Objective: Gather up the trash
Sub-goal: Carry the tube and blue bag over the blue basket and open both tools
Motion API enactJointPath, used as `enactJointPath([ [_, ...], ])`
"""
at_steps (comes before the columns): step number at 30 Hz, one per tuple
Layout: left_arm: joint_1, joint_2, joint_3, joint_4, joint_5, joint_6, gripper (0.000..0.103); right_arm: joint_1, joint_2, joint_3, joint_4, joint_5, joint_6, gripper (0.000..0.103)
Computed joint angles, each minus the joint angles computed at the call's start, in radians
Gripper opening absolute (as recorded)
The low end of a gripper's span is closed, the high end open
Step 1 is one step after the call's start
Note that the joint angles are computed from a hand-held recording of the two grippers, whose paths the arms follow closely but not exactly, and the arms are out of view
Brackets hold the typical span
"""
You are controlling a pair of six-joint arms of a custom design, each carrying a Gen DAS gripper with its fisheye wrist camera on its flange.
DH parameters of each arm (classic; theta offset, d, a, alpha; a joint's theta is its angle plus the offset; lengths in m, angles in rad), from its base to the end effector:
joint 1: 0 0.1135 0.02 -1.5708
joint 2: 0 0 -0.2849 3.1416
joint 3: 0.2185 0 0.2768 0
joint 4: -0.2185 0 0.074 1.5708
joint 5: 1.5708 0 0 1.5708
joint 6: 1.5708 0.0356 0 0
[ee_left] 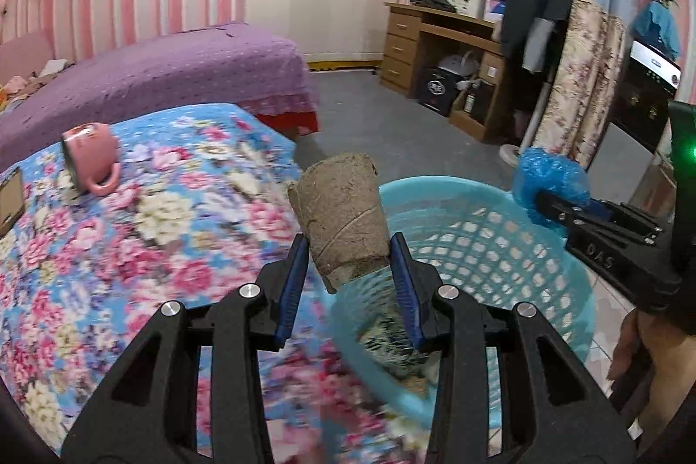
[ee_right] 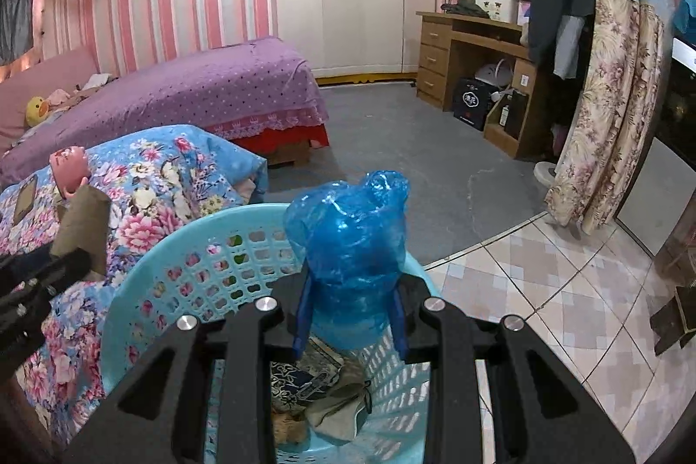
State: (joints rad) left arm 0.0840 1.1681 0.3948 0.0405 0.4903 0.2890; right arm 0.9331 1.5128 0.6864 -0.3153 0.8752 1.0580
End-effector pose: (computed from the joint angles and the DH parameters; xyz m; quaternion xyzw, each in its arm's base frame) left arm 0.2226 0.0019 0.1593 0.1889 0.8714 -0.1447 0.4289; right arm 0.1833 0.2014 0.1518 0.1453 0.8776 -0.0635 0.4523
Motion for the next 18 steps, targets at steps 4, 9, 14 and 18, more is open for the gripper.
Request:
enactJointPath([
  [4,-0.082,0.016,0.019,-0.007,-0.023,-0.03,0.043,-0.001,-0.026,-0.025,-0.007,0.015,0.044,0.029],
  [9,-0.075,0.001,0.016,-0.004,-0.043,-0.005,0.079,-0.006,-0.037,-0.038,-0.008,0.012,0.042,0.029],
  [14,0.034,-0.008,0.026,0.009,-0.04,0.045,0.094,-0.008,-0.016,-0.021,0.005,0.007,0.035,0.029],
  [18,0.138,-0.005,0.048,0.01,0.0,0.094,0.097,-0.004,0.022,0.013,0.007,0.005,0.021,0.03],
])
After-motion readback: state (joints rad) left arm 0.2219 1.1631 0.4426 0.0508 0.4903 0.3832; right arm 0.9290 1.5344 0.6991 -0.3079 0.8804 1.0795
